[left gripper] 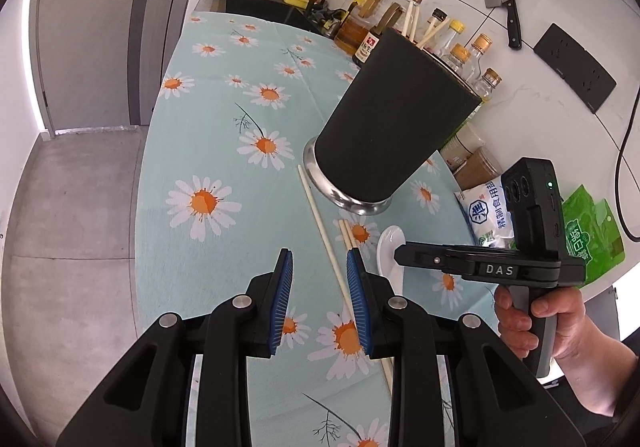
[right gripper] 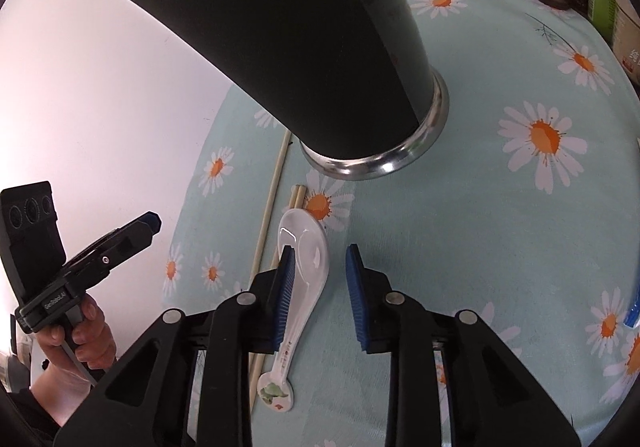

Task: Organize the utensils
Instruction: 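Grasp the white spoon with the right tool while the left tool grasps a chopstick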

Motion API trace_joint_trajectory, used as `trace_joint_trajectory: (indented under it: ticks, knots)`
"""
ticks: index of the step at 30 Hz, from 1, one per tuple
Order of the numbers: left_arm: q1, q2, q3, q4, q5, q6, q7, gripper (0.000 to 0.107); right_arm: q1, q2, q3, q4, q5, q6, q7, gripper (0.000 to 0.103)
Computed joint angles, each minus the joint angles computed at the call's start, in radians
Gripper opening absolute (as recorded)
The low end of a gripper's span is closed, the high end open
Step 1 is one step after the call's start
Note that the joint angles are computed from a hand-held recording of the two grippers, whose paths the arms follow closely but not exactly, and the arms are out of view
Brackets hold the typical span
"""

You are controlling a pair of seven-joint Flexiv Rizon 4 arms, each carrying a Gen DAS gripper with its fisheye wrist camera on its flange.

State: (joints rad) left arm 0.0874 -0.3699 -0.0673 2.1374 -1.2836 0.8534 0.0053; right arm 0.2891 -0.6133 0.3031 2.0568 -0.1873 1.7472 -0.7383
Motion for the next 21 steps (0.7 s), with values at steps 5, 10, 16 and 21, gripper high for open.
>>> trace_joint_trajectory:
  ticks: [5,10,16,21]
  knots:
    - [0.008,-0.013,0.001,-0.017,0.037,-0.015,-0.004,0.027,0.024,-0.002,-0.017,-0.017,-0.002,-0.035,-0.003,0.012]
    - [0.014,-0.024,-0.003,-0.033,0.083,-0.027,-0.018,0.027,0.043,0.005,-0.031,-0.016,0.011,-0.041,-0.003,0.007]
    - [0.012,-0.044,-0.016,-0.055,0.114,-0.017,-0.038,0.027,0.063,0.016,-0.05,-0.003,0.024,-0.029,0.0,0.006]
    - [0.005,-0.07,-0.022,-0.076,0.175,-0.005,-0.105,0.027,0.043,0.039,-0.036,0.027,0.025,-0.005,-0.012,0.006]
